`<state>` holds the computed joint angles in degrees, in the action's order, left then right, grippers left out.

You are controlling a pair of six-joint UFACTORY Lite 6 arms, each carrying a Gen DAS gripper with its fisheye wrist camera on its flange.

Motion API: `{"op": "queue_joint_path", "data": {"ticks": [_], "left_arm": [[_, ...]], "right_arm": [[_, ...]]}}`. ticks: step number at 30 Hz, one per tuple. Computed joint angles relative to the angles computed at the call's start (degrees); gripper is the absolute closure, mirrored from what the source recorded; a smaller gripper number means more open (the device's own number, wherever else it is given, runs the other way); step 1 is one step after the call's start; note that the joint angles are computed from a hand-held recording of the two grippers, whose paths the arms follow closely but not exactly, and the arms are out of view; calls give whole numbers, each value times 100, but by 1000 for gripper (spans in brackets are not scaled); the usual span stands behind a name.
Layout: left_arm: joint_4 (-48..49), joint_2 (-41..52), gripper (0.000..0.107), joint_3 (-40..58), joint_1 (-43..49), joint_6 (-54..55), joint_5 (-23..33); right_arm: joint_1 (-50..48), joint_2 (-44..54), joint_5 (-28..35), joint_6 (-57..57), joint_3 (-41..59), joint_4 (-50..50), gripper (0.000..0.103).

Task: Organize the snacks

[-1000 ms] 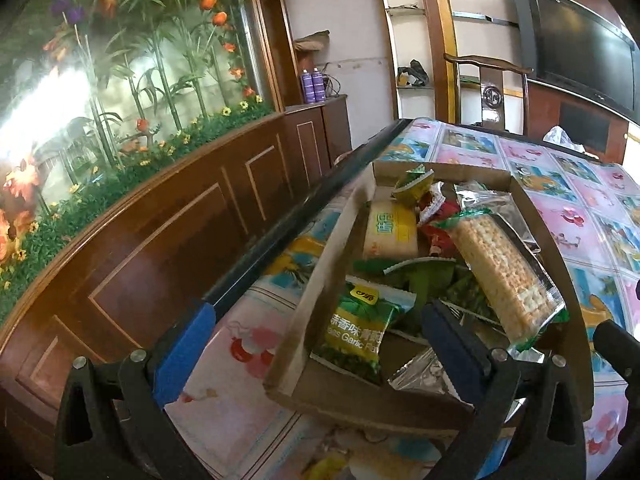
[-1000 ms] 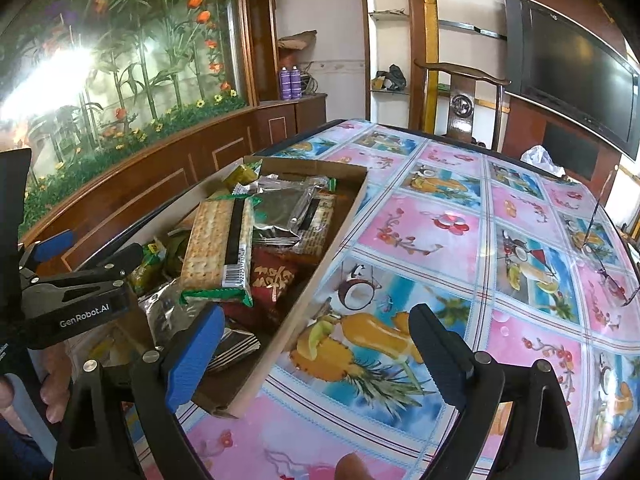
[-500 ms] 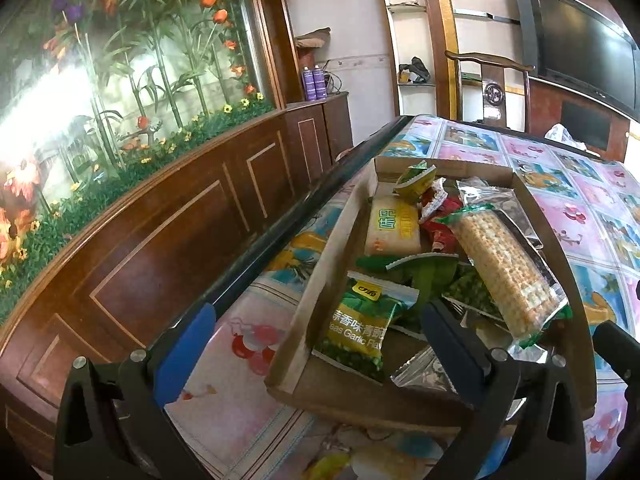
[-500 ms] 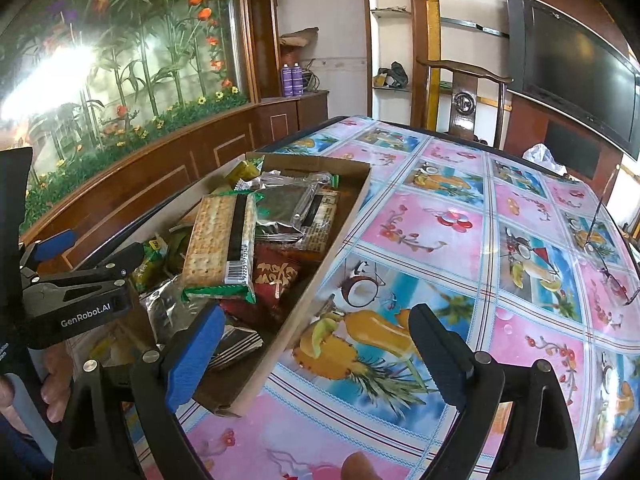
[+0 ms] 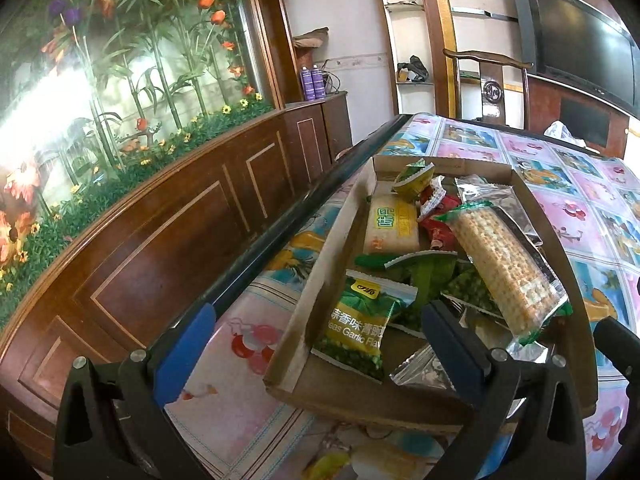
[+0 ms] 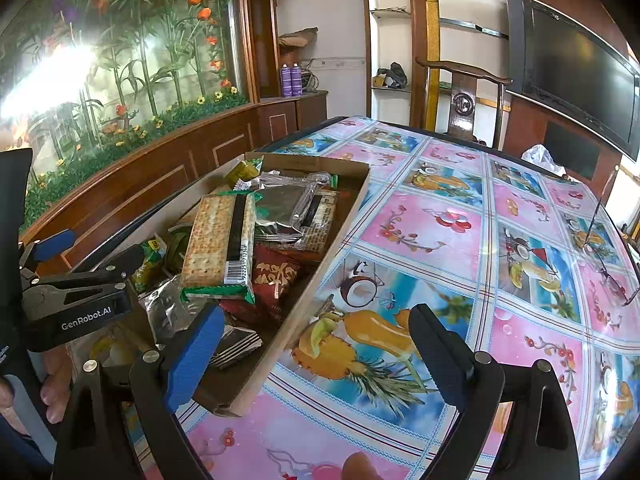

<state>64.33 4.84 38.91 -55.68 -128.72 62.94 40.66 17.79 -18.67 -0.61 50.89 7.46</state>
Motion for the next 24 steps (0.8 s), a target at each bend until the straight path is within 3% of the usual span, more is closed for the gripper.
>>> {"op": "queue_joint_path", "data": {"ticks": [24], "left_arm": [[-4,39,4,39,-12,3,18]], "right_arm": [[-18,2,3,12,0,-21,7]]}}
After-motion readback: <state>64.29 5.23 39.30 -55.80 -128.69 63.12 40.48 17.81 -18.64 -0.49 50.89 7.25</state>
